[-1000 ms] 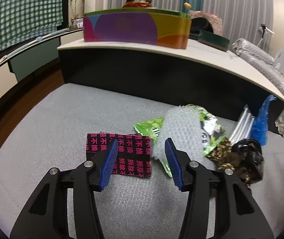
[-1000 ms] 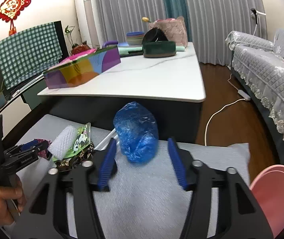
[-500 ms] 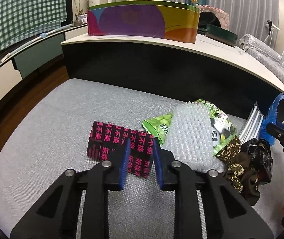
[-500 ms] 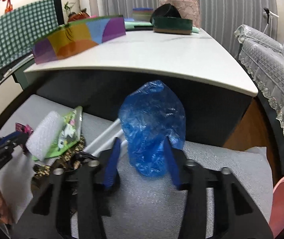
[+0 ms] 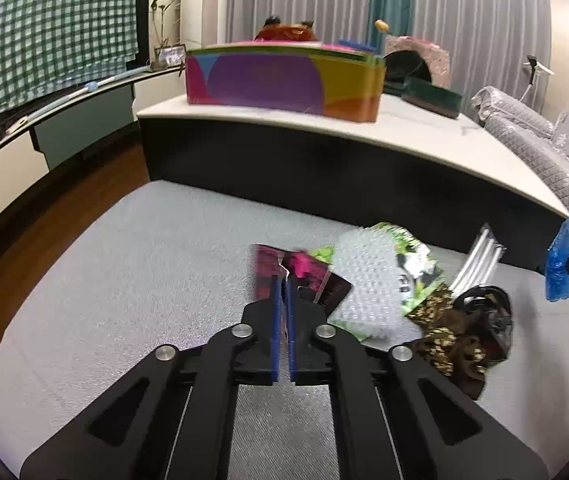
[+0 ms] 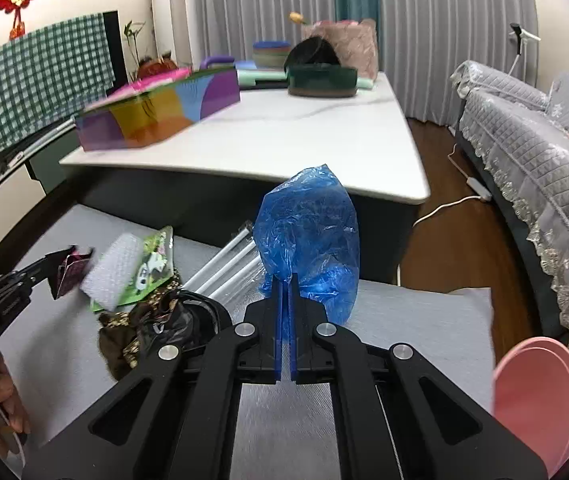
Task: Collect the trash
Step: 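Grasp the pink-black printed packet with the left tool while the right tool grasps the blue plastic bag, then carry the packet and blue bag in both tools over the pink bin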
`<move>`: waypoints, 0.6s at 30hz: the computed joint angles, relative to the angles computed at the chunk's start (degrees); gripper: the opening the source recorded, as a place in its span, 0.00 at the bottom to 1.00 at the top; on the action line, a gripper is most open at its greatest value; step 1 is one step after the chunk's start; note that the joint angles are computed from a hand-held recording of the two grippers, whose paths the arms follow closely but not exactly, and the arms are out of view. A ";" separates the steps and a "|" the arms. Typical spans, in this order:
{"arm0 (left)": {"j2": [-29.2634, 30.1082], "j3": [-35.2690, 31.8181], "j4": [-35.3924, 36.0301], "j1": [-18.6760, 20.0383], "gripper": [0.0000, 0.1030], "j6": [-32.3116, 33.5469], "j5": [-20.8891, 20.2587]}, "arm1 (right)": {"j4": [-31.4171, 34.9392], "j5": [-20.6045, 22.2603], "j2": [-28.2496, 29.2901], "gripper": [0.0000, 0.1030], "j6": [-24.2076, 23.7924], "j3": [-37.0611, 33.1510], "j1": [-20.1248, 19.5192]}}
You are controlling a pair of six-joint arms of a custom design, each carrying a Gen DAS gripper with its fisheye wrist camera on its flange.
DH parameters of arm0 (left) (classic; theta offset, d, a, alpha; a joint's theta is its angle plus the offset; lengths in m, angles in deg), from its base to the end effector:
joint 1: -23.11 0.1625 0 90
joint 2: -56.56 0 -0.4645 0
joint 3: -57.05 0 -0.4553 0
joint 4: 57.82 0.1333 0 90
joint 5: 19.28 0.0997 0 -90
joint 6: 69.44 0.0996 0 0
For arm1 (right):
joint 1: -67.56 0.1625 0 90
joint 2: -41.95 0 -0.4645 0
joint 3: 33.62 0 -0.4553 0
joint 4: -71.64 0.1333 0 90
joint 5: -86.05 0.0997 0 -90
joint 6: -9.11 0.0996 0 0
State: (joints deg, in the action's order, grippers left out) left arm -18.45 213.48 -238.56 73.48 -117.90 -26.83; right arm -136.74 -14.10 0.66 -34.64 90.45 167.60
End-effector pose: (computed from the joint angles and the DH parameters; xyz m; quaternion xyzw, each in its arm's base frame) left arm -0.0053 -0.3703 0.1642 -0.1111 0.7433 -0.5006 0.4297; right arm 0.2089 -0.5159 -0.0044 0.4049 -0.8580 0.2670 0.1689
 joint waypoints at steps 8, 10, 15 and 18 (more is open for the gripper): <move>-5.74 2.64 11.15 -5.80 0.01 -8.15 0.54 | -2.27 1.68 -7.04 0.02 -0.52 6.36 -0.75; -8.50 3.20 16.30 -7.46 0.00 -11.36 0.47 | -2.76 2.08 -8.87 0.02 -0.81 7.98 -1.08; -13.32 3.80 29.37 -11.23 0.00 -19.41 0.53 | -3.79 2.86 -13.11 0.02 -1.82 11.52 -1.96; -15.57 3.42 37.96 -13.03 0.00 -24.56 0.36 | -4.25 3.47 -15.69 0.02 -2.43 13.51 -2.87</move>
